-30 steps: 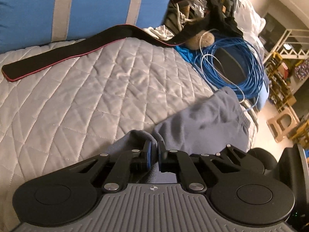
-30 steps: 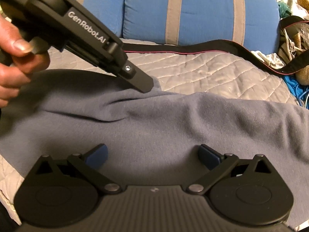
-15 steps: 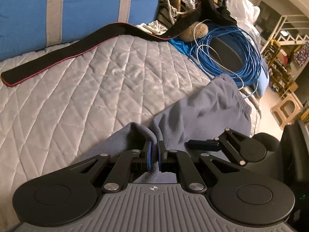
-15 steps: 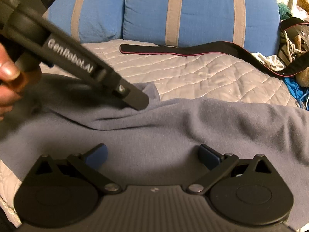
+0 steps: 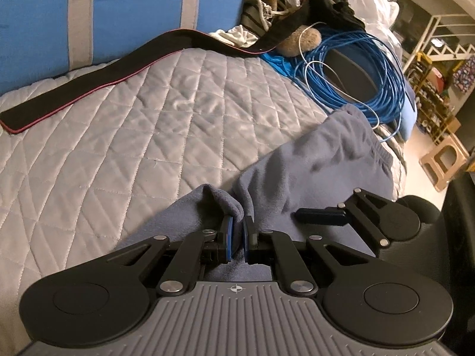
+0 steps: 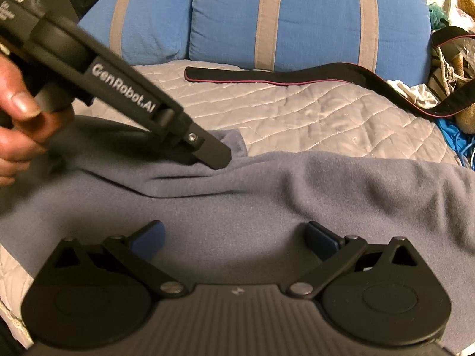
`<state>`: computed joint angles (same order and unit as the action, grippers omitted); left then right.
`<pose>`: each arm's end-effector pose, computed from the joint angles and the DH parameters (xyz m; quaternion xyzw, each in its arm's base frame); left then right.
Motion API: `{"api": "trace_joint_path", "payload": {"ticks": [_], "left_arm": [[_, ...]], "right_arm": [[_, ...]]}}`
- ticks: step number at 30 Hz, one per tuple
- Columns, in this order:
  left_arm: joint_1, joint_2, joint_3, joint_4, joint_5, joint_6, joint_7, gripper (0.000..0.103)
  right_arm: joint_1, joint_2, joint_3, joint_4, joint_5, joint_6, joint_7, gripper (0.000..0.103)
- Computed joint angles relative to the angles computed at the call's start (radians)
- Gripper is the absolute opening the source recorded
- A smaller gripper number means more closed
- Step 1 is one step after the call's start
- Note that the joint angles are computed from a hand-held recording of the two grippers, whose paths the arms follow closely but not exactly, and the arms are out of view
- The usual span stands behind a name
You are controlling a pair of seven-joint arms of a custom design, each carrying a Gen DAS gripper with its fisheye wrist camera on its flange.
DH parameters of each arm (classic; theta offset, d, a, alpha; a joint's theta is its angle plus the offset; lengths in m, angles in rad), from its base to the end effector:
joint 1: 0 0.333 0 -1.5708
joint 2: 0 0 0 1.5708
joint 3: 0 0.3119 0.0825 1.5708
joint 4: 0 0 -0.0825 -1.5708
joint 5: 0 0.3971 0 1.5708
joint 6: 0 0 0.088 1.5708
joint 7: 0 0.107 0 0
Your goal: Fold clothes
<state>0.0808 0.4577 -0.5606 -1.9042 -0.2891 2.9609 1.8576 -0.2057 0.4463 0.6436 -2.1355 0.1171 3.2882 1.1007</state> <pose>0.6280 -0.2637 0.3487 -0.5288 0.7715 -0.3484 0.0622 0.5846 0.2331 0.3097 -0.8181 0.4173 -0.1823 0.3512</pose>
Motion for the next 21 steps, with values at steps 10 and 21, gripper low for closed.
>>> {"api": "trace_joint_path", "payload": {"ticks": [10,21], "left_arm": [[0.104,0.087,-0.089,0.090,-0.182,-0.082,0.004,0.011],[0.054,0.150,-0.022,0.207,-0.353,-0.187,-0.051,0.025]], "right_arm": [[0.010,-0.005,-0.010,-0.004,-0.002,0.001,0.005,0.103],[0.013,-0.008,-0.013,-0.010,-0.013,0.007,0.016,0.103]]}}
